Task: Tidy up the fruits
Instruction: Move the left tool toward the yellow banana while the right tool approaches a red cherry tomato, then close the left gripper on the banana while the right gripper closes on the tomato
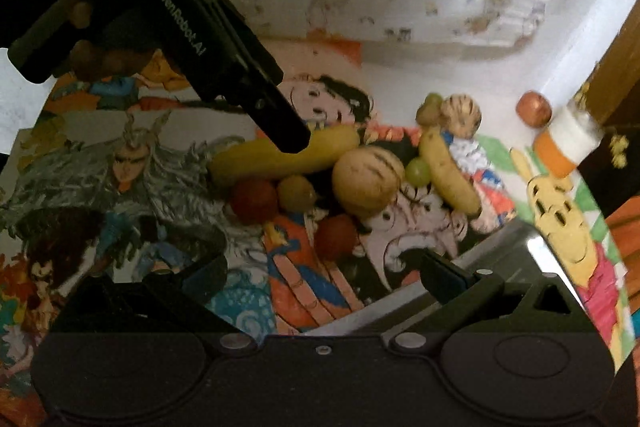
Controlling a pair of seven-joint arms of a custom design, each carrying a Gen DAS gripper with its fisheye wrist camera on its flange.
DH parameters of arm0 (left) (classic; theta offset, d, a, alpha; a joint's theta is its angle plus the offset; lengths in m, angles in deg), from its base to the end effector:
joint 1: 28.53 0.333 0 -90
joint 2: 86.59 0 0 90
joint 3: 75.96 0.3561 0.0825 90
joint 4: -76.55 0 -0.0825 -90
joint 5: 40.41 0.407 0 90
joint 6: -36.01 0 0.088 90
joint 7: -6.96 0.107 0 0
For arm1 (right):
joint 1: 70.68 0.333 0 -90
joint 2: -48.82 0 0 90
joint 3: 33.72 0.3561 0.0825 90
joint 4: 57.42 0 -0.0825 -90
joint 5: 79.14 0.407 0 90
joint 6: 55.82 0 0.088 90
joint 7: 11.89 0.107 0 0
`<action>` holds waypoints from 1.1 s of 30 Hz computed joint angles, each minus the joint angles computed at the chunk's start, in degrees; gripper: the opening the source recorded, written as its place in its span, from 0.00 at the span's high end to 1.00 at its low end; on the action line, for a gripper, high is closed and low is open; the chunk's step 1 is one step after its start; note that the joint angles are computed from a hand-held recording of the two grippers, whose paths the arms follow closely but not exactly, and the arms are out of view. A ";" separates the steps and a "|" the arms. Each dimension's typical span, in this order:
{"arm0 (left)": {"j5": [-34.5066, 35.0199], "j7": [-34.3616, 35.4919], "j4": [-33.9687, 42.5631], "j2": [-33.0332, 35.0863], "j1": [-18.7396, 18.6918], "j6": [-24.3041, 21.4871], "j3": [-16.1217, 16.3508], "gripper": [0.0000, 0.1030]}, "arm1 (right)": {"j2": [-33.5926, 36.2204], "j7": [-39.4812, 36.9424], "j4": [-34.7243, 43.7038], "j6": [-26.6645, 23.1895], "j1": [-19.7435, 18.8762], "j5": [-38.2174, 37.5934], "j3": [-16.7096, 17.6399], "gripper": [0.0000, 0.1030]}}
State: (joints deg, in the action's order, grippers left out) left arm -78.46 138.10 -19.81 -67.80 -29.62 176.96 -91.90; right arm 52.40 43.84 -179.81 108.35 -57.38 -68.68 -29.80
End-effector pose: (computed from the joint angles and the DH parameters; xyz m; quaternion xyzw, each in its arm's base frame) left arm 0.6956 -0.1868 0.4948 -0.4555 0.8127 -0.3631 0.0144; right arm 0.5927 0.1724 0.4806 -0.8633 0.3815 -0.2297 0.2372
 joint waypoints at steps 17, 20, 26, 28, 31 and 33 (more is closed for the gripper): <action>5.57 -6.40 7.10 5.87 -0.41 -6.33 -0.17 0.18 | 4.28 -8.57 3.32 0.39 -2.64 16.82 1.83 0.24; 6.37 -7.45 8.20 6.54 -0.47 -7.09 -0.08 0.22 | 4.91 -7.77 3.71 0.98 -2.78 16.72 2.14 0.28; 8.69 -10.62 8.68 6.94 -1.20 -5.87 0.34 0.37 | 5.60 -5.77 3.65 2.73 -2.99 16.13 2.79 0.40; 9.19 -11.49 8.97 7.14 -1.29 -5.80 0.27 0.37 | 5.68 -5.63 3.53 3.27 -3.21 16.49 3.14 0.44; 9.36 -12.27 9.20 7.33 -1.18 -5.89 0.01 0.40 | 5.74 -5.90 3.38 3.63 -3.54 16.87 3.59 0.48; 9.32 -12.25 8.96 7.22 -1.02 -5.68 -0.16 0.41 | 5.76 -6.31 3.43 3.75 -3.77 17.42 3.87 0.50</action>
